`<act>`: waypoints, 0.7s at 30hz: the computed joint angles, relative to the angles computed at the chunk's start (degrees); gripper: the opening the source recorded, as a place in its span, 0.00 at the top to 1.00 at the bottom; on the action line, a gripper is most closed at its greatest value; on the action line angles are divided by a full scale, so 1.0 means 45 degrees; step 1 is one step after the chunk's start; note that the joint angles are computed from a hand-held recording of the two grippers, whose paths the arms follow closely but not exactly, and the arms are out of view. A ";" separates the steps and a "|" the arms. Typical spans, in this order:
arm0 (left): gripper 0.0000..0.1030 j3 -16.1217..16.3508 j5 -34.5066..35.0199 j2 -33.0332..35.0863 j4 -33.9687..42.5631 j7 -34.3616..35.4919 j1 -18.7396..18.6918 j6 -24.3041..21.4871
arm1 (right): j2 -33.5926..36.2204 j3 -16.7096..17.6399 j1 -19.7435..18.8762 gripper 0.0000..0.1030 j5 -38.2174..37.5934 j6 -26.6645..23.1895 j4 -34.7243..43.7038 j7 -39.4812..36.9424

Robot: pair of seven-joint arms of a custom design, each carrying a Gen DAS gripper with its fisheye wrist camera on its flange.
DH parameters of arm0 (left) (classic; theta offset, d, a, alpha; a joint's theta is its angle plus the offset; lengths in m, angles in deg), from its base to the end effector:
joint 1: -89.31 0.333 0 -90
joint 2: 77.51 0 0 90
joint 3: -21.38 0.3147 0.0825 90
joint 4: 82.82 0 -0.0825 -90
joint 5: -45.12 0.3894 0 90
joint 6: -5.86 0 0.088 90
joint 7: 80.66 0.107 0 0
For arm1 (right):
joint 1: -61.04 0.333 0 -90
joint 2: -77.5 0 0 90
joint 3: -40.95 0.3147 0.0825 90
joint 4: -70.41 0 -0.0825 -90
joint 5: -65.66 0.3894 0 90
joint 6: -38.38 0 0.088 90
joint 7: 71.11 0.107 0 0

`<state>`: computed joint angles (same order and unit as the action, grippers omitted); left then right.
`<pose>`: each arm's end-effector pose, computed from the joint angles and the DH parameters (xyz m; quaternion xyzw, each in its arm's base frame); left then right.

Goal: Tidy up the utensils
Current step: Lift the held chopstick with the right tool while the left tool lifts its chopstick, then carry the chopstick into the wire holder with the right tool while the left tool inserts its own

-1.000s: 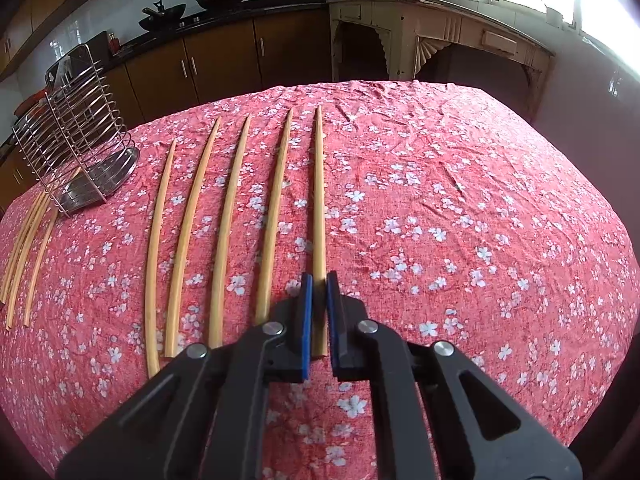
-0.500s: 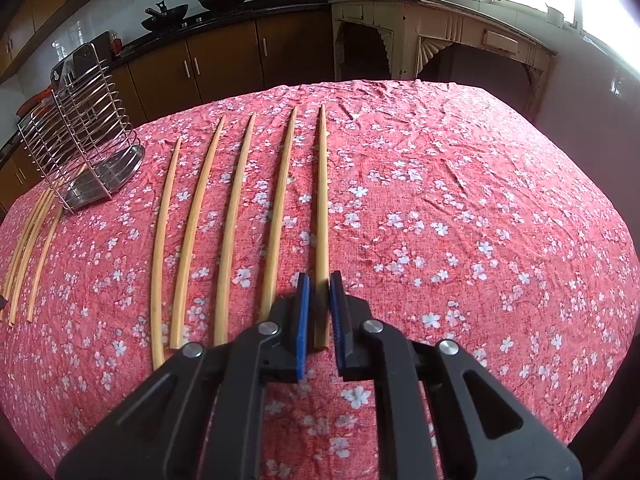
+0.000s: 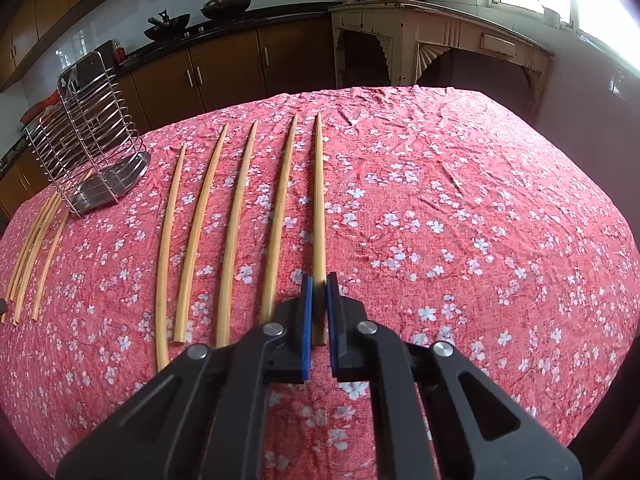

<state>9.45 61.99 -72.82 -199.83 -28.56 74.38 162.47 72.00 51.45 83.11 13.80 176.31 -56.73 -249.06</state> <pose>0.5448 -0.2853 0.4679 -0.6601 0.6837 -0.2720 0.1512 0.4592 0.2892 0.4434 -0.5045 0.7823 -0.2911 0.2207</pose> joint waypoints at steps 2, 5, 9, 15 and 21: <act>0.93 0.0014 -0.0046 -0.0340 -0.0375 0.0098 0.0065 0.0259 | -0.0152 0.0058 0.0020 0.92 -0.0175 -0.0130 -0.0042 0.0060; 0.93 -0.0011 -0.0082 -0.0724 -0.0724 0.0078 0.0163 0.0664 | -0.0387 0.0193 0.0022 0.92 -0.0610 -0.0379 -0.0071 0.0345; 0.93 -0.0068 0.0744 -0.1412 -0.1264 -0.0599 0.0342 0.1382 | -0.0758 0.0460 0.0025 0.92 -0.1459 -0.1043 0.0015 0.0762; 0.93 -0.0411 0.2590 -0.1902 -0.1157 -0.2245 0.0900 0.2125 | -0.1186 0.0766 -0.0007 0.92 -0.2861 -0.1703 0.0184 0.1576; 0.94 -0.0609 0.4487 -0.1857 -0.0624 -0.4173 0.1377 0.2662 | -0.1541 0.0861 -0.0153 0.92 -0.4011 -0.1890 0.0279 0.2551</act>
